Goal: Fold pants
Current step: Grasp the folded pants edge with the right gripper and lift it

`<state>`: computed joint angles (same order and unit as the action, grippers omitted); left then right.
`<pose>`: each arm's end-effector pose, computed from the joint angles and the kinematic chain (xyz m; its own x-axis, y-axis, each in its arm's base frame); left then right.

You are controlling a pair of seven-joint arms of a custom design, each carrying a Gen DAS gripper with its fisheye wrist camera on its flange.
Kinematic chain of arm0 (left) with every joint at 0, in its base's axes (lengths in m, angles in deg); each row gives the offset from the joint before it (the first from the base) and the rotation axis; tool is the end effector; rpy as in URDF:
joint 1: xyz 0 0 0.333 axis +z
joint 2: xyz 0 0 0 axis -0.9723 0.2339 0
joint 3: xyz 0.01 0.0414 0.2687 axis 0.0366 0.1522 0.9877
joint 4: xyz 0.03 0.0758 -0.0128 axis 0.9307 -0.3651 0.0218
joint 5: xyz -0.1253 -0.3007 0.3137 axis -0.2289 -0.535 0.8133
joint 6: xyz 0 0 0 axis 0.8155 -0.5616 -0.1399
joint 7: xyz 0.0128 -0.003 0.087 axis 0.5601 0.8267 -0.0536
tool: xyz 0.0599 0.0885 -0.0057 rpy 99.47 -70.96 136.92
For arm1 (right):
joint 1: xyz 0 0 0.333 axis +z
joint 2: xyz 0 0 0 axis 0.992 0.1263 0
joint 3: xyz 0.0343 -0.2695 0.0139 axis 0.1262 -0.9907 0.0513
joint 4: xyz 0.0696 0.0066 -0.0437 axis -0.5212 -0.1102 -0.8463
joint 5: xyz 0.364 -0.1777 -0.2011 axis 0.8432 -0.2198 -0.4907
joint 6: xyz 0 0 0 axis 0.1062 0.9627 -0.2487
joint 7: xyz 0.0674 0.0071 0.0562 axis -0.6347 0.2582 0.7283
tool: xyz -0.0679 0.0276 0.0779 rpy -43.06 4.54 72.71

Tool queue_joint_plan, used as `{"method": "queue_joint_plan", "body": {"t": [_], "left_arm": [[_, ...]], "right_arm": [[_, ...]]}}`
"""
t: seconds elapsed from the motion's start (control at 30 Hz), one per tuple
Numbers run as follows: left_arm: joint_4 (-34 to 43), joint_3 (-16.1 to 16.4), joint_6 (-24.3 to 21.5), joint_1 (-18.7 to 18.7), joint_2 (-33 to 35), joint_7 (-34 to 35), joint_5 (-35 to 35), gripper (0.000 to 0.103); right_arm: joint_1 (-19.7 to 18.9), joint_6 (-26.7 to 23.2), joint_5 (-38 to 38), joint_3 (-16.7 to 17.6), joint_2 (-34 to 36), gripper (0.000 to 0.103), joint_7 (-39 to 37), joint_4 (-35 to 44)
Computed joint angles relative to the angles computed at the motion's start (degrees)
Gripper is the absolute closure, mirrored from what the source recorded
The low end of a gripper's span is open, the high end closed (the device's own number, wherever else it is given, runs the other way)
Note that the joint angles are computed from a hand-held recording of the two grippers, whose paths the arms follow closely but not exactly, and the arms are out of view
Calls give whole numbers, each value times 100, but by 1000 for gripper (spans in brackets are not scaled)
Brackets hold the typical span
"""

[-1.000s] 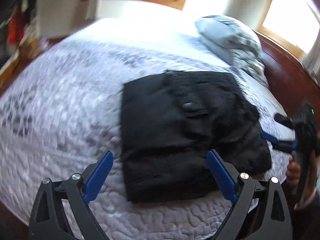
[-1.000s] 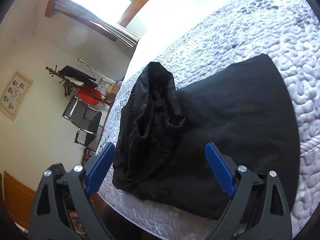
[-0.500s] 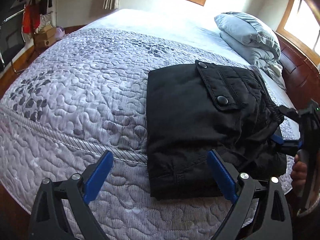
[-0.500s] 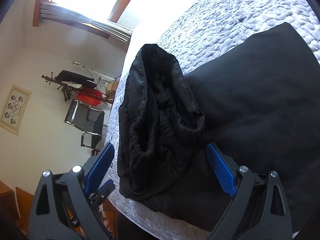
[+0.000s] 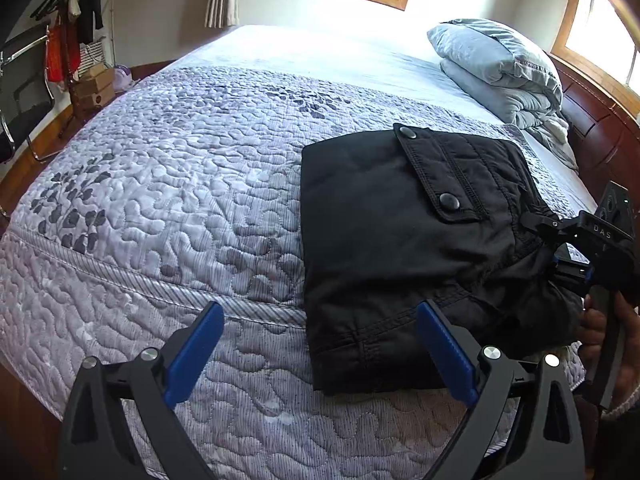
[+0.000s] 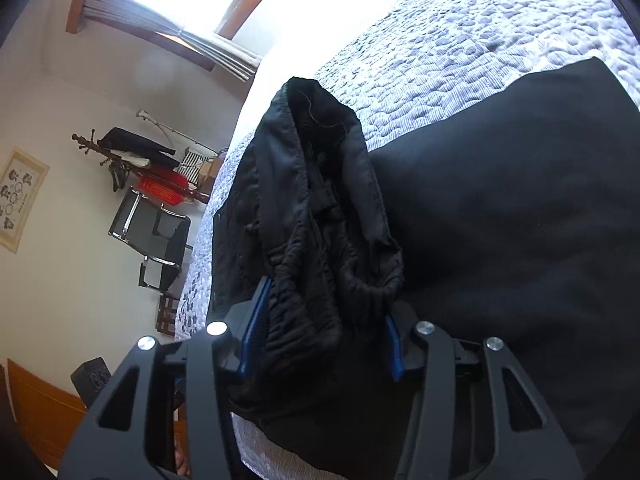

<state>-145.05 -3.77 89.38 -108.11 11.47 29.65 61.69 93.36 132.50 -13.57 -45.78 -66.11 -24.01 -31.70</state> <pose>0.5252 -0.4861 0.3353 0.1903 -0.9677 0.1652 -0.7806 -0.2512 -0.5723 0.6576 0.2426 0.2988 0.1754 -0.6749 -0.7167 -0.8996 0.1859 -0.3952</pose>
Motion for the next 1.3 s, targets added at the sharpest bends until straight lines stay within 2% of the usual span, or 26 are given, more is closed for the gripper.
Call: {"method": "queue_joint_plan", "body": {"t": [0.27, 0.6, 0.73, 0.93, 1.3], "left_arm": [[-118, -24, -83, 3, -102, -48, 30, 5], [-186, -77, -84, 86, -121, -47, -188, 4], [-289, -76, -10, 103, -168, -140, -270, 4], [-402, -84, 55, 127, -286, -274, -254, 4], [-79, -116, 6, 77, -50, 15, -355, 4]], "right_arm": [[28, 135, 328, 22, -243, 66, -437, -165], [200, -108, 741, -127, -884, 71, -1249, -439], [320, -66, 708, -242, -1108, 71, -1481, -540], [355, -161, 1196, -456, -1601, 71, -1904, -928], [416, 34, 1384, -901, -2333, 71, -2073, -1712]]}}
